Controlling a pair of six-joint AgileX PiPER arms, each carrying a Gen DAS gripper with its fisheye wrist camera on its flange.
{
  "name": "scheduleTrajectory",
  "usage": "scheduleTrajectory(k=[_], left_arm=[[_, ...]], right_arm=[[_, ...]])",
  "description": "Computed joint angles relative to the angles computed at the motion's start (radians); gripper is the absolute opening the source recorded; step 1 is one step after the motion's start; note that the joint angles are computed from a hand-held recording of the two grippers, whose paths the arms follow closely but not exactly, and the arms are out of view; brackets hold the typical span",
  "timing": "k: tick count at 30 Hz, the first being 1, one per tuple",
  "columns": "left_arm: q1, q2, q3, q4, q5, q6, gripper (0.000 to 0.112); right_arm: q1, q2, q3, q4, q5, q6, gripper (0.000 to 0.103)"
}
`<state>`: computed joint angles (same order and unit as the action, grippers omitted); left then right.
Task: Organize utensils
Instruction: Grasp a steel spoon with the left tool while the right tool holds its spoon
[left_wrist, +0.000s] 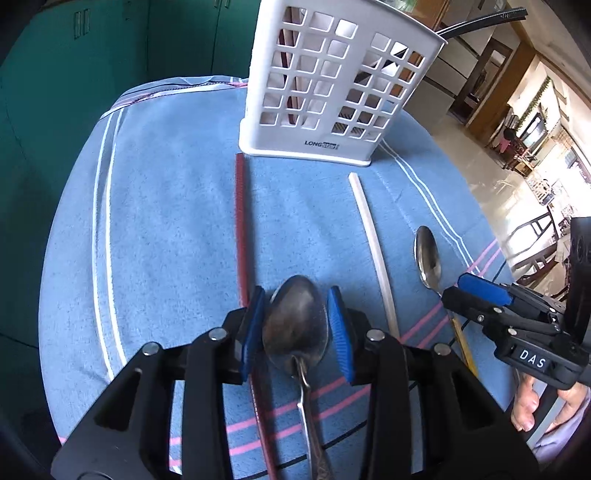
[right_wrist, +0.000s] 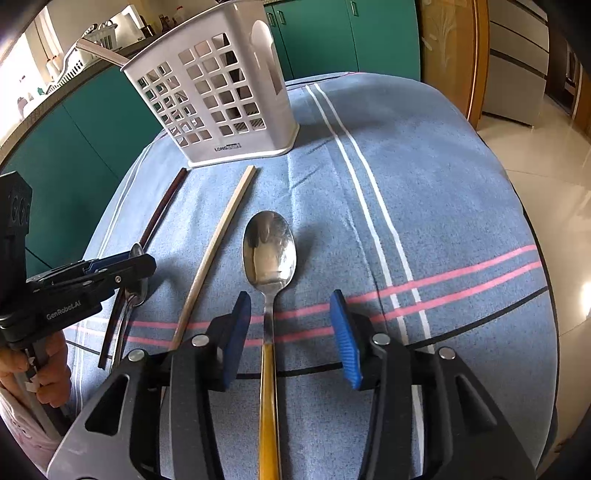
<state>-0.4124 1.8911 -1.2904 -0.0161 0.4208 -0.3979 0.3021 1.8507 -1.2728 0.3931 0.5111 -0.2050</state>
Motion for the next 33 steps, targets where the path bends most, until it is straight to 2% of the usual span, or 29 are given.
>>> scheduleTrajectory(k=[2, 5, 8, 11, 14, 16, 21, 23, 24, 25, 28, 29, 31, 33], left_arm=[[0.018, 0.008, -0.009, -0.101, -0.005, 0.131, 0.042], [0.027, -0.011, 0.012, -0.175, -0.022, 0.214, 0.042], [0.057, -0.033, 0.036, -0.288, -0.036, 0.345, 0.038], [0.098, -0.031, 0.035, -0.443, -0.011, 0.514, 0.033], [0.107, -0.006, 0.007, -0.432, 0.012, 0.507, 0.024], [0.112, 0.004, 0.003, -0.474, 0.018, 0.546, 0.019], [0.101, 0.004, 0.012, -0.472, 0.017, 0.534, 0.015], [0.104, -0.005, 0.024, -0.491, 0.010, 0.550, 0.015], [0.105, -0.011, 0.031, -0.483, 0.006, 0.537, 0.016], [0.110, -0.013, 0.036, -0.483, 0.004, 0.540, 0.024], [0.116, -0.032, 0.055, -0.495, 0.001, 0.558, 0.027], [0.120, -0.037, 0.059, -0.508, 0.003, 0.573, 0.027], [0.127, -0.046, 0.069, -0.526, 0.008, 0.592, 0.028], [0.139, -0.048, 0.078, -0.566, 0.014, 0.631, 0.029]], right_arm=[[-0.001, -0.002, 0.002, -0.001, 0.001, 0.000, 0.044], [0.000, -0.001, 0.001, 0.001, 0.002, -0.003, 0.045], [0.000, -0.001, 0.002, -0.001, 0.000, -0.003, 0.046], [0.008, 0.001, -0.001, -0.011, -0.002, 0.007, 0.049], [0.013, 0.008, -0.015, -0.034, 0.002, 0.029, 0.049], [0.013, 0.015, -0.031, -0.051, 0.005, 0.042, 0.049], [-0.029, 0.068, -0.108, 0.116, 0.040, -0.122, 0.049], [-0.048, 0.101, -0.151, 0.188, 0.069, -0.197, 0.049], [-0.053, 0.114, -0.167, 0.221, 0.084, -0.232, 0.049], [-0.063, 0.132, -0.188, 0.256, 0.107, -0.272, 0.049], [-0.080, 0.181, -0.249, 0.303, 0.163, -0.331, 0.049], [-0.085, 0.197, -0.270, 0.320, 0.184, -0.350, 0.048], [-0.097, 0.221, -0.300, 0.357, 0.225, -0.384, 0.035], [-0.107, 0.235, -0.317, 0.389, 0.253, -0.412, 0.029]])
